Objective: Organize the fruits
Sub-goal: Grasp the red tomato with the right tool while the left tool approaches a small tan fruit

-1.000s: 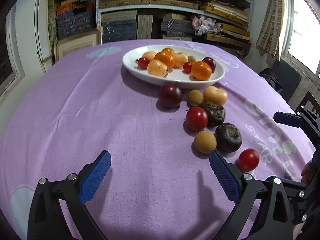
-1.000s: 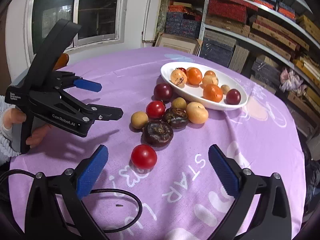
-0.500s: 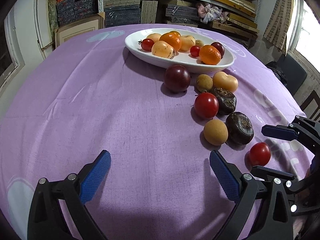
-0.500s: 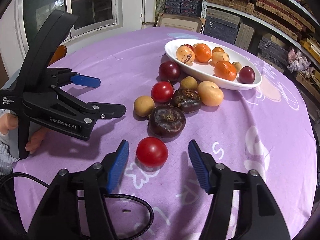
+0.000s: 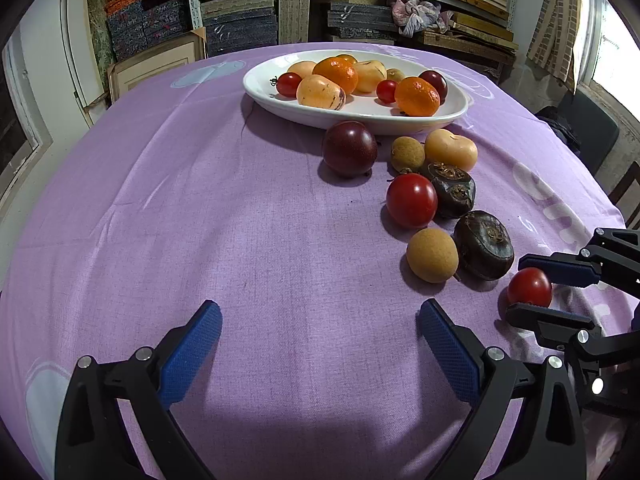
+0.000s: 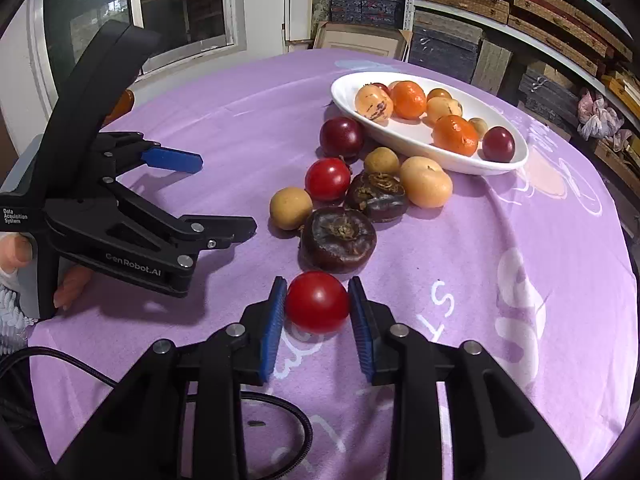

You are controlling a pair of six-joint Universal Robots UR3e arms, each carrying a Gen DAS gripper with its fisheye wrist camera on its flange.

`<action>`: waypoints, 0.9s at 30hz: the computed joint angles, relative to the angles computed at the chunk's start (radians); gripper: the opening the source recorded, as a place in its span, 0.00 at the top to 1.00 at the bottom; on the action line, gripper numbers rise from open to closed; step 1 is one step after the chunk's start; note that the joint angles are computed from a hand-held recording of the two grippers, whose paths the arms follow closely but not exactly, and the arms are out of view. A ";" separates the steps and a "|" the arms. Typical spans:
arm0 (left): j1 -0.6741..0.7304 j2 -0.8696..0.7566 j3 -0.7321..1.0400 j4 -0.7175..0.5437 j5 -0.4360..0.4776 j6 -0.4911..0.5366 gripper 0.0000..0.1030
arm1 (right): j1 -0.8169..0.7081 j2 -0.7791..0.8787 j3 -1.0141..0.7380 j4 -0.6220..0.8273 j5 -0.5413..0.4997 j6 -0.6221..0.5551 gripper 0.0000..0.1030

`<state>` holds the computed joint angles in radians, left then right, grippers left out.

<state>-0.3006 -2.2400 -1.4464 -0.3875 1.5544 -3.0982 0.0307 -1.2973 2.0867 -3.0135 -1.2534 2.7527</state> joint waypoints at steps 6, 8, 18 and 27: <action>-0.001 0.000 0.000 0.000 0.001 0.000 0.03 | -0.067 -0.015 0.025 -0.002 0.092 0.019 0.71; 0.000 0.001 -0.002 0.002 0.000 0.000 0.03 | -0.139 -0.023 0.048 -0.011 0.169 0.062 0.71; -0.039 -0.016 0.027 0.022 -0.011 0.071 0.03 | -0.165 -0.030 0.057 -0.009 0.184 0.071 0.70; -0.078 -0.143 0.249 -0.052 0.151 0.033 0.03 | -0.164 -0.028 0.065 -0.017 0.189 0.073 0.70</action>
<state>-0.3781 -2.3834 -1.1977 -0.4399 1.7057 -3.0651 -0.1337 -1.3257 2.1515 -3.0309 -1.0645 2.8261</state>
